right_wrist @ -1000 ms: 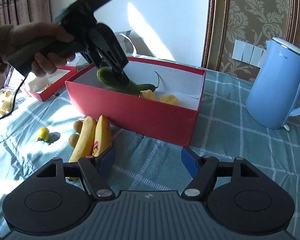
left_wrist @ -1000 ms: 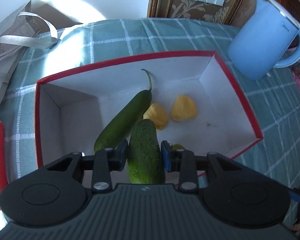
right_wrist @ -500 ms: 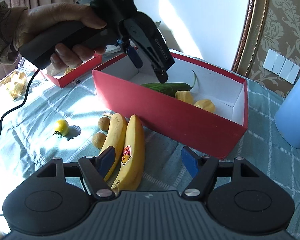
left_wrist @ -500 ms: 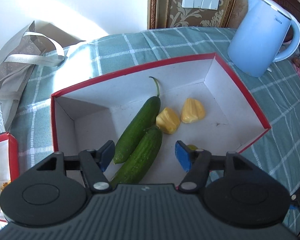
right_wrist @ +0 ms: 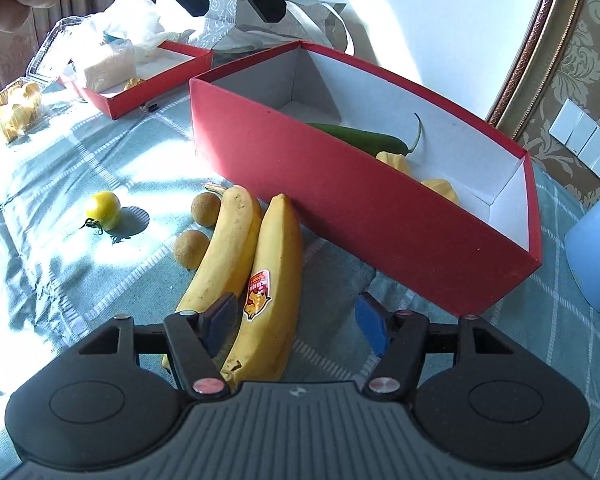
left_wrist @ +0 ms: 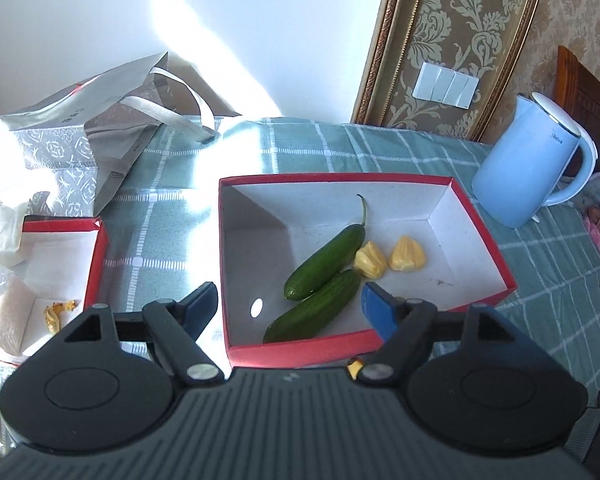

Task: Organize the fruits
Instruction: 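Close the right gripper on the labelled banana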

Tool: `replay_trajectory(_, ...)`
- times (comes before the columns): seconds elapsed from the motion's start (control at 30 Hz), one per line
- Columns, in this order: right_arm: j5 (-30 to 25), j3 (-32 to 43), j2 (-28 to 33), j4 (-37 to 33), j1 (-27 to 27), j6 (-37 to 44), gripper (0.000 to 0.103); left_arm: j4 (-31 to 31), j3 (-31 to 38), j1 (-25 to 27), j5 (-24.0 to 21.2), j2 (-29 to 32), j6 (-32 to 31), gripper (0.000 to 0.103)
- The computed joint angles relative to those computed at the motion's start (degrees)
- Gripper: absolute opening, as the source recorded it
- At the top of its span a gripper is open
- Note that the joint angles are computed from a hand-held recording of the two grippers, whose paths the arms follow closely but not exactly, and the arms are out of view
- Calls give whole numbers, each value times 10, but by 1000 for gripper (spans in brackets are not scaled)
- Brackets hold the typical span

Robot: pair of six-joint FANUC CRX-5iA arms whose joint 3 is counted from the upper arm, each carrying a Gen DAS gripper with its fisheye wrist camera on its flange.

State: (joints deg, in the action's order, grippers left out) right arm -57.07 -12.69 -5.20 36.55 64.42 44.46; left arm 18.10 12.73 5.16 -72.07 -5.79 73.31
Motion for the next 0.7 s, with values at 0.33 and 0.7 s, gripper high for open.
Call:
replay_trajectory(0.33,-31,19,30,2,3,35,63,16,-29,25,-17,-21,15,76)
replay_trajectory(0.7,-66,100,66,-116,-20,84,49,22,-42,32,-40,-33,8,76)
